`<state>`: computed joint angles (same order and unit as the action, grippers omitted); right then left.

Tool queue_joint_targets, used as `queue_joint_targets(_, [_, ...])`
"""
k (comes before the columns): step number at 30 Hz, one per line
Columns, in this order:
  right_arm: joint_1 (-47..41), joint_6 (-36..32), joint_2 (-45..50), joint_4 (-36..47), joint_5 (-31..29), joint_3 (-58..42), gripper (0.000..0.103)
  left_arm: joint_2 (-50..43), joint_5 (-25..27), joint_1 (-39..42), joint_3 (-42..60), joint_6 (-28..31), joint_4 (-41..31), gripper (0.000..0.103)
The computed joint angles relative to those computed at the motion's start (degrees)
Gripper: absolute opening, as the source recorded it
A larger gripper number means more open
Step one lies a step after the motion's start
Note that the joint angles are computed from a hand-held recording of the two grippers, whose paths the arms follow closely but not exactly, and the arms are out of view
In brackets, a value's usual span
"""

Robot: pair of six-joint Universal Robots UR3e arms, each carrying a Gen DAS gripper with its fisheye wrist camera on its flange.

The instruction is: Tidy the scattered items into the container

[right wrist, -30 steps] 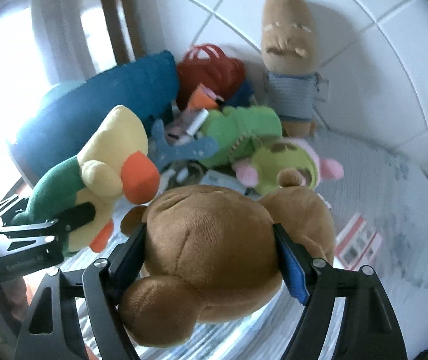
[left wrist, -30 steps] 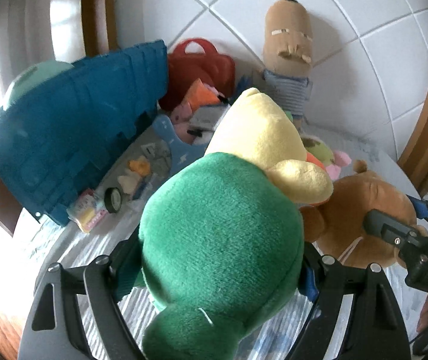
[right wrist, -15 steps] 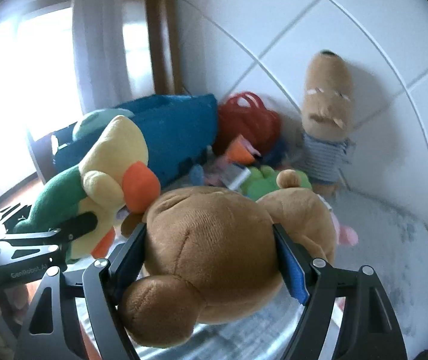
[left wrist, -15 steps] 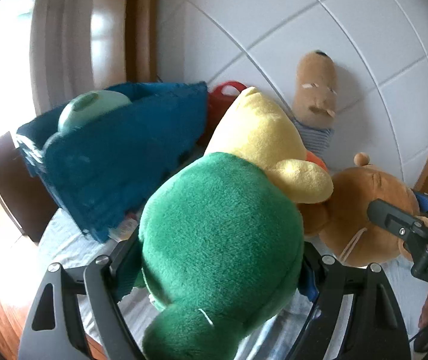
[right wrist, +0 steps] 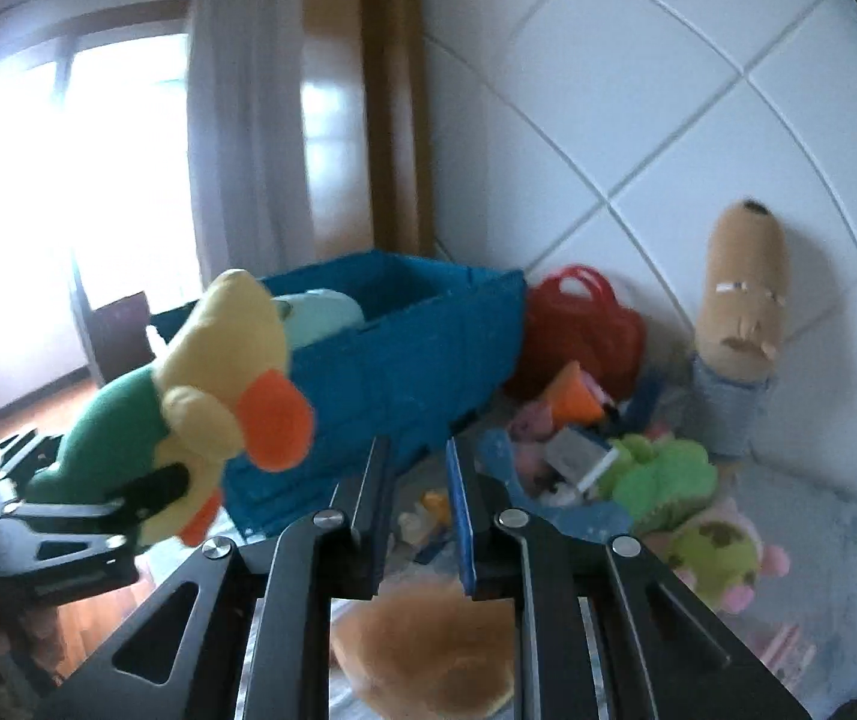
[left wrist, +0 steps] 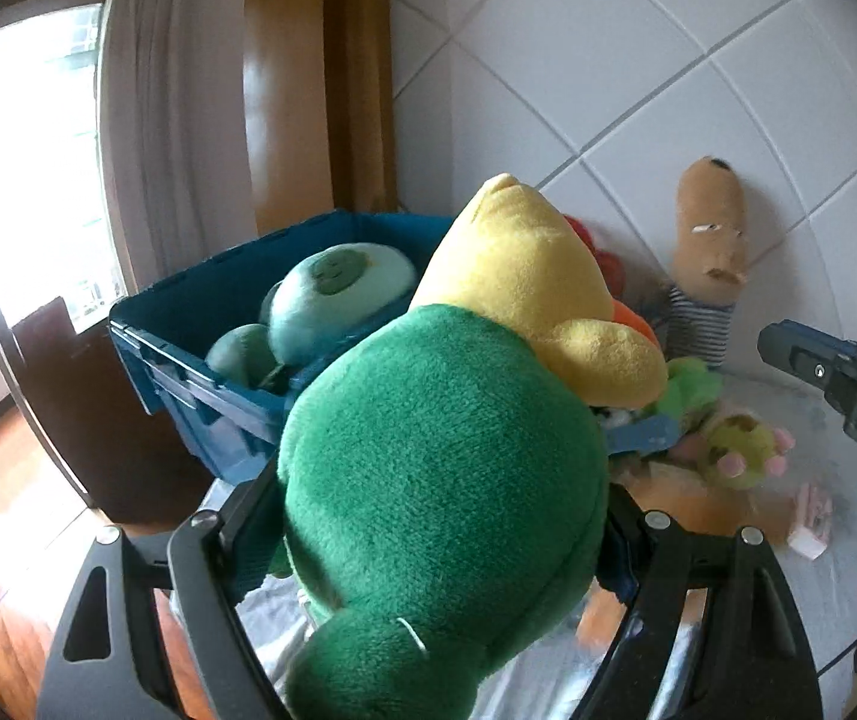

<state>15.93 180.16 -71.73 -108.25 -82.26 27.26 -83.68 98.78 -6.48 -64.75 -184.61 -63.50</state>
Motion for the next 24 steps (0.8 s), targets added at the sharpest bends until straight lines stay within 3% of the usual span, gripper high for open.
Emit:
queue_joint_targets(4, [0.61,3.9,-0.42,-3.11,-1.54,10.59,0.017,2.42,-6.04,5.57,-6.43,3.1,0.98,0.084])
queue_joint_targets(12, [-3.59,4.8,-8.89,-11.61,0.61,38.85,0.02,0.5,-7.5,2.07,-19.27,0.81,6.71,0.084])
queue_joint_targets(14, [-5.26,4.19,-11.28,-13.18,1.39,44.3,0.028,-0.43,-6.86,0.75,-21.34,-0.35,7.99,0.083])
queue_joint_targets(17, [-6.09,4.41,-13.11,-14.76,0.94,49.76,0.049,-0.85,-6.99,-0.45,-25.26,-1.09,10.0,0.084])
queue_joint_targets(19, [-5.9,5.67,-13.22,-15.78,0.32,51.9,0.079,-0.9,-7.38,-0.61,-27.7,-0.51,11.43,0.083])
queue_joint_targets(24, [-5.01,7.78,-11.06,-17.71,-1.27,53.75,0.085,-2.31,-7.75,-0.3,-31.04,0.71,15.56,0.084])
